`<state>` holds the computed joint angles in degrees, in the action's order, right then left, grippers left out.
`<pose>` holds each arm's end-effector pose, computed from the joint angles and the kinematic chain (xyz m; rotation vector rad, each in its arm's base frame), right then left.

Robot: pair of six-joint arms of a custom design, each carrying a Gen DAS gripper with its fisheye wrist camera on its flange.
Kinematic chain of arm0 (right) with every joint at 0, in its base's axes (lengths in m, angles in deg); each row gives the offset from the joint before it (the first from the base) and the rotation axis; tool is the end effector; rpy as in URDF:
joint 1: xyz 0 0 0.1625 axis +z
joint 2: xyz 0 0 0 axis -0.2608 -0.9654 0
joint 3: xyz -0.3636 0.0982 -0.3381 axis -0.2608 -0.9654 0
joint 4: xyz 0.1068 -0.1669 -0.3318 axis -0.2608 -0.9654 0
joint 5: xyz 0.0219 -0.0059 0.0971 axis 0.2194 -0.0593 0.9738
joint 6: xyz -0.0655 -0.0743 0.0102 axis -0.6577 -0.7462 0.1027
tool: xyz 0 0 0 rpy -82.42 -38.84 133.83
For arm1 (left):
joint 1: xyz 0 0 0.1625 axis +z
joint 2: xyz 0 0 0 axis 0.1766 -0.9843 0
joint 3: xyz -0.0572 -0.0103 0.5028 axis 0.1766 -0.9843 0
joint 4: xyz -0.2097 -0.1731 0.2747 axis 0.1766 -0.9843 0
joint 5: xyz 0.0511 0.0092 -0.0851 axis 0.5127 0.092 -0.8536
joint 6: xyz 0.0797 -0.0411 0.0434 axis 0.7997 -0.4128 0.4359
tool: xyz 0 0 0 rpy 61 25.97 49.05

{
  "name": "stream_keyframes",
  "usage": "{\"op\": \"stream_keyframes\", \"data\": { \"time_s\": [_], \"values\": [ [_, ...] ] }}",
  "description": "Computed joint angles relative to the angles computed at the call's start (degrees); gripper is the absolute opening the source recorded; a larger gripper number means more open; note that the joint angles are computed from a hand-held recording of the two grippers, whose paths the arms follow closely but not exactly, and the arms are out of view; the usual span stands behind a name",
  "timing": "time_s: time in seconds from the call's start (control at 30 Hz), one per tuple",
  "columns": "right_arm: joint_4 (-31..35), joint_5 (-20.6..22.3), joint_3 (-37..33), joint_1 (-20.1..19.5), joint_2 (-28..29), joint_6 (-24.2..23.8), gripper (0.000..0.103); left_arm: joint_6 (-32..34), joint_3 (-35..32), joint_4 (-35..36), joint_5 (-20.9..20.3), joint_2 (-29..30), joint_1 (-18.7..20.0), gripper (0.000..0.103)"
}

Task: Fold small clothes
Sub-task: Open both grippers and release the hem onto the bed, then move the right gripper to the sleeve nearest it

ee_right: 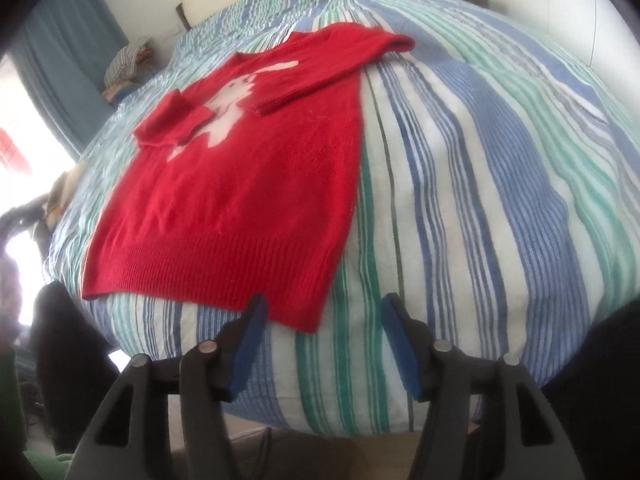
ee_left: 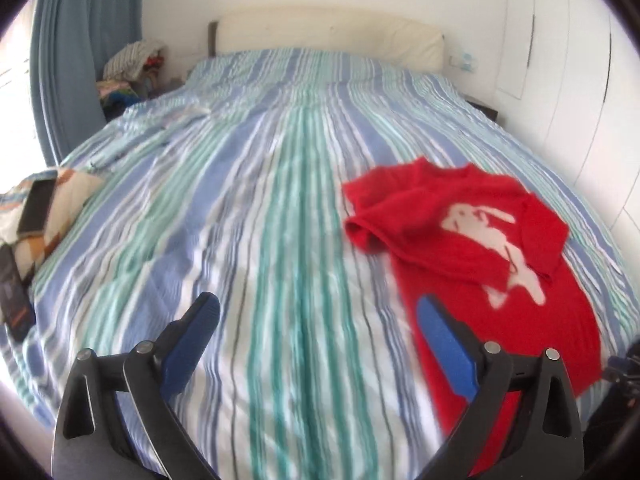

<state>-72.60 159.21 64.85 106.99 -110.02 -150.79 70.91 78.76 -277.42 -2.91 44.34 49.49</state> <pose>0.0758 -0.2912 0.1733 -0.3307 -2.2881 0.8819 -0.1568 -0.6314 0.1150 0.9659 2.3604 -0.7921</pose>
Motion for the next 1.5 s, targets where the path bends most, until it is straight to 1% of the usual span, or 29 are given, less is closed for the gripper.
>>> {"op": "stream_keyframes", "data": {
  "time_s": [0.07,0.1,0.17,0.2,0.23,0.27,0.3,0.33,0.43,0.53,0.63,0.77,0.87,0.97,1.03,1.13,1.23,1.37,1.43,1.5],
  "values": [
    [-1.6,5.0,-0.3,3.0,0.6,-0.6,0.059,4.4,-7.9,1.5,-1.8,4.5,2.7,0.099],
    [-2.2,6.9,-0.5,4.2,0.9,-0.7,0.059,5.8,-12.0,3.3,-1.8,6.9,3.8,0.099],
    [-2.7,9.3,-0.7,5.9,1.1,-0.2,0.059,9.7,-18.3,6.2,-0.5,11.0,5.6,0.098],
    [-2.9,10.2,-0.9,6.7,1.4,0.1,0.059,11.6,-21.0,9.5,0.3,12.5,6.5,0.098],
    [-2.8,11.5,-1.2,7.6,2.0,0.6,0.059,12.3,-23.8,14.7,2.0,13.7,7.1,0.099],
    [-2.5,12.6,-1.6,8.3,2.8,1.0,0.059,12.1,-26.0,19.2,3.3,14.7,7.7,0.101],
    [-2.5,13.2,-1.7,8.9,3.4,1.4,0.059,10.8,-26.8,21.4,2.2,14.8,8.4,0.103],
    [-2.4,13.7,-1.9,9.3,4.1,1.8,0.059,9.7,-26.4,21.2,0.7,14.3,8.9,0.103],
    [-2.1,14.5,-2.7,9.8,6.3,3.2,0.059,9.4,-25.3,20.6,-0.5,13.7,9.2,0.103],
    [-2.8,14.8,-2.5,10.1,7.5,4.6,0.059,8.7,-25.3,21.5,-0.7,13.6,9.1,0.103],
    [-4.7,16.5,-2.0,11.1,8.1,3.9,0.059,8.7,-25.1,21.3,-0.6,13.5,9.0,0.103],
    [-4.8,18.7,-2.5,12.1,8.8,3.4,0.059,8.6,-25.1,21.4,-0.7,13.5,9.1,0.103],
    [-4.0,18.9,-3.5,11.9,9.0,3.9,0.059,8.7,-25.1,21.4,-0.6,13.5,9.1,0.103],
    [-4.8,18.0,-4.1,11.6,9.0,2.8,0.059,8.7,-25.2,21.4,-0.7,13.5,9.1,0.103],
    [-4.2,17.8,-4.8,11.8,9.4,2.9,0.059,8.7,-25.3,21.5,-0.7,13.6,9.1,0.103],
    [-2.7,19.3,-6.0,12.9,10.4,3.8,0.059,8.7,-25.3,21.5,-0.7,13.6,9.1,0.103],
    [-2.0,21.5,-6.5,14.3,11.0,5.8,0.059,8.7,-25.3,21.6,-0.7,13.6,9.1,0.103],
    [1.7,23.7,-7.3,15.0,12.5,11.2,0.059,8.7,-25.2,21.5,-0.7,13.5,9.1,0.103],
    [3.7,23.7,-7.6,14.7,13.0,13.9,0.059,8.7,-25.3,21.5,-0.7,13.6,9.1,0.103],
    [4.8,23.0,-7.9,14.3,12.9,15.4,0.059,8.7,-25.3,21.6,-0.7,13.6,9.1,0.103]
  ]
}}
